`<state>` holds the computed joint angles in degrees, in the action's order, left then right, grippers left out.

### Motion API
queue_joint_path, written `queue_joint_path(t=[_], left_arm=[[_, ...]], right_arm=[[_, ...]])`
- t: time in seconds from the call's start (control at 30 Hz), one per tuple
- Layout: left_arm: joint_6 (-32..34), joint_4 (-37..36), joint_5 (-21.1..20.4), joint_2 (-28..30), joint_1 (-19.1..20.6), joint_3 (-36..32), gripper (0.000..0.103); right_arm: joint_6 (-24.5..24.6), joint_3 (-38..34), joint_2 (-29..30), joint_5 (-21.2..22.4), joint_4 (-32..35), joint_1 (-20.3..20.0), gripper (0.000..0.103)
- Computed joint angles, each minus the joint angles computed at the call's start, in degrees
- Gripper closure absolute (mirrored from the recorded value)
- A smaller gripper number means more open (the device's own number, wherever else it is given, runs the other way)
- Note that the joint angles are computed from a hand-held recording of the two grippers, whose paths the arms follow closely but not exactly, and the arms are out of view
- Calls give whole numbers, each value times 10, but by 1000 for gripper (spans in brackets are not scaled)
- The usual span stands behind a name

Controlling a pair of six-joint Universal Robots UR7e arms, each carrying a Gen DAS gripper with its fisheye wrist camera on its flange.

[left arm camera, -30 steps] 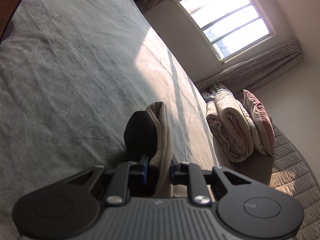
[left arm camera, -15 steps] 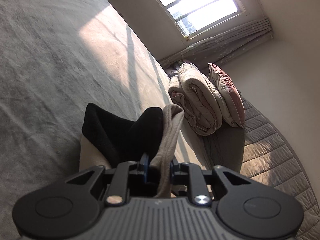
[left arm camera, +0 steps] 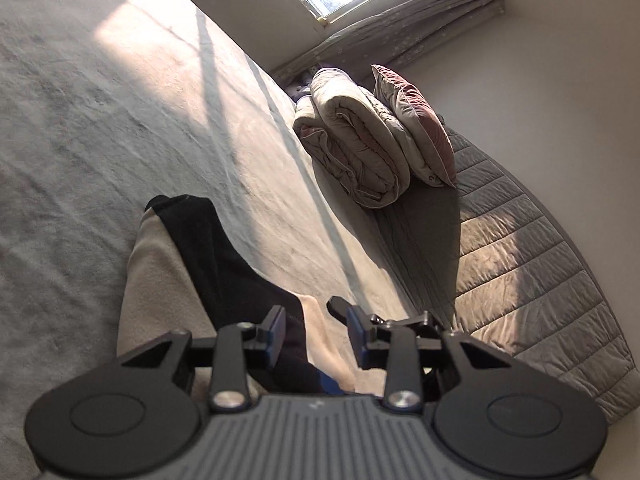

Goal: Fold clothes

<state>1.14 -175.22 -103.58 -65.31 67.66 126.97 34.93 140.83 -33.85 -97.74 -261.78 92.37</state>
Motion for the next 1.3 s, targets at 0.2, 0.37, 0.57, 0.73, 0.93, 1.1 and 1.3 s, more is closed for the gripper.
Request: queue_joint_path(t=[0.2, 0.37, 0.57, 0.73, 0.93, 1.1, 1.3], left_arm=[[9, 13, 84, 8, -4, -7, 89], [22, 20, 86, 7, -7, -5, 89], [9, -37, 78, 16, 0, -3, 89], [9, -59, 64, 34, 1, -1, 94], [24, -57, 54, 48, -14, 7, 94], [35, -50, 56, 57, -25, 14, 94], [48, -57, 69, 63, -36, 21, 94]], right_arm=[[-67, -37, -26, -110, 109, 65, 34], [-139, -72, -32, -183, 188, 94, 69], [-154, -21, -45, -88, 107, 43, 78], [-147, 2, -73, -24, 77, 6, 78], [-124, 40, -92, 5, 43, -36, 78], [-107, 67, -92, 10, 6, -67, 78], [-104, 68, -96, -23, 27, -64, 78]])
